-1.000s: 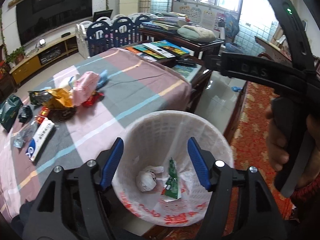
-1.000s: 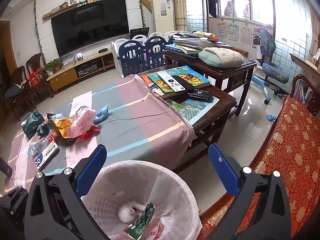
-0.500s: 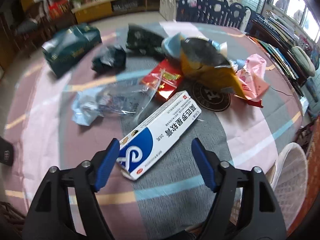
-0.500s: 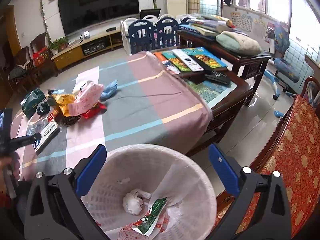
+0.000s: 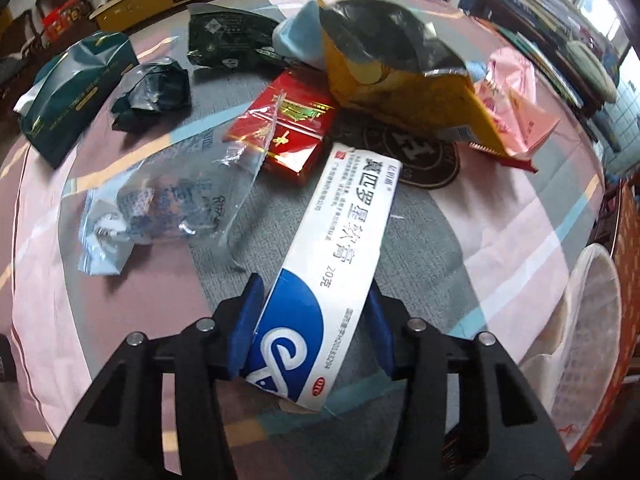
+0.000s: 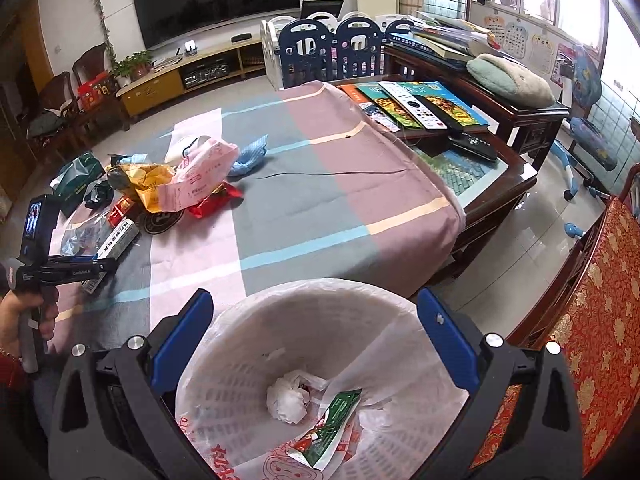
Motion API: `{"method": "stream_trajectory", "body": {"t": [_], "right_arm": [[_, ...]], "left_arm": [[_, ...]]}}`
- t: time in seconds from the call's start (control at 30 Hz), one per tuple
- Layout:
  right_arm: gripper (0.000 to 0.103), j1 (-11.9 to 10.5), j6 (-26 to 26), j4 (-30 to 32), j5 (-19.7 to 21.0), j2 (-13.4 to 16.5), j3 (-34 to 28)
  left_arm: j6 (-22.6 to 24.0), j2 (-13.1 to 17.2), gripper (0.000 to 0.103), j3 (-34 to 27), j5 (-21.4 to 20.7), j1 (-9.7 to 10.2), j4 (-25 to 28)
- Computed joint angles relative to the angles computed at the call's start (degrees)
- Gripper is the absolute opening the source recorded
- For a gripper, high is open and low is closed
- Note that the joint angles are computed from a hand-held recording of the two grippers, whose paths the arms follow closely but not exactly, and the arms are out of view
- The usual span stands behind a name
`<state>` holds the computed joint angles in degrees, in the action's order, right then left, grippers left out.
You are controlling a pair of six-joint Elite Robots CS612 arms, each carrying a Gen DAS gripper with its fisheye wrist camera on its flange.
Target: Collect trash
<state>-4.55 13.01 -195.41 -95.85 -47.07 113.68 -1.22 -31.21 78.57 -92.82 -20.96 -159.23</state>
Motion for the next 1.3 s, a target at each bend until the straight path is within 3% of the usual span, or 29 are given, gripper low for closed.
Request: {"method": "stream_trajectory", "body": {"t": [0.1,0.17,0.3,0.4,0.53,0.63,0.73,0.87,1.0,1.07,1.13,1.2,1.23,1.3], "right_arm": [[0.099,0.52,-0.33,0.55,0.53,0.29,-0.75],[0.099,1.05,-0.56,1.66,1.31,0.68,-1.85],[0.099,2.79,-1.72,4.47,2.33,2.05,-5.13],[0.099,4.34,-2.75,7.49,4.68,3.34,-8.3],[0.099,6.75,-4.77,12.1,8.94,5.68,-13.79],[0.099,8.99,-6.81,15.32,10.1,7.86,-19.1],[0.099,11.53,-11.53,19.26,9.62,10.71,-26.03],[0.099,15.43,-24.28,27.69,4.13,16.41,-38.23],[0.098,17.21,-31.87,36.92,0.01,21.17,-47.3],[0.086,17.89,-34.62,37.6,-3.12,22.53,-49.08],[0.056,17.74,-34.84,39.38,-3.32,22.78,-49.67],[0.042,17.42,-33.8,39.72,-2.7,22.59,-49.48],[0.028,17.17,-33.26,39.79,-1.81,22.33,-49.24],[0.023,16.13,-29.51,41.38,2.25,20.78,-47.82]], "left_arm": [[-7.28,-2.22,0.042,4.02,-2.3,0.6,-5.51],[-14.66,-4.21,0.034,8.41,-1.53,0.79,-12.02],[-27.76,-7.05,0.033,15.23,-0.71,1.34,-19.55],[-30.59,-7.88,0.033,17.06,2.07,1.76,-20.18],[-33.65,-7.29,0.033,16.76,-0.77,3.95,-20.83],[-33.7,-7.91,0.028,18.01,0.37,4.43,-20.61],[-33.79,-7.45,0.029,17.9,-2.1,5.49,-20.35],[-35.14,-6.52,0.034,17.22,-5.39,6.6,-20.04],[-35.97,-5.77,0.037,16.52,-6.83,7.13,-19.22],[-36.22,-5.55,0.037,16.29,-7.43,7.3,-19.28],[-36.24,-5.39,0.038,16.12,-7.71,7.39,-19.34],[-36.26,-5.26,0.038,15.96,-7.74,7.39,-19.01],[-36.31,-5.19,0.039,15.87,-7.78,7.38,-18.81],[-36.55,-5.13,0.039,15.83,-7.83,7.39,-18.76]]}}
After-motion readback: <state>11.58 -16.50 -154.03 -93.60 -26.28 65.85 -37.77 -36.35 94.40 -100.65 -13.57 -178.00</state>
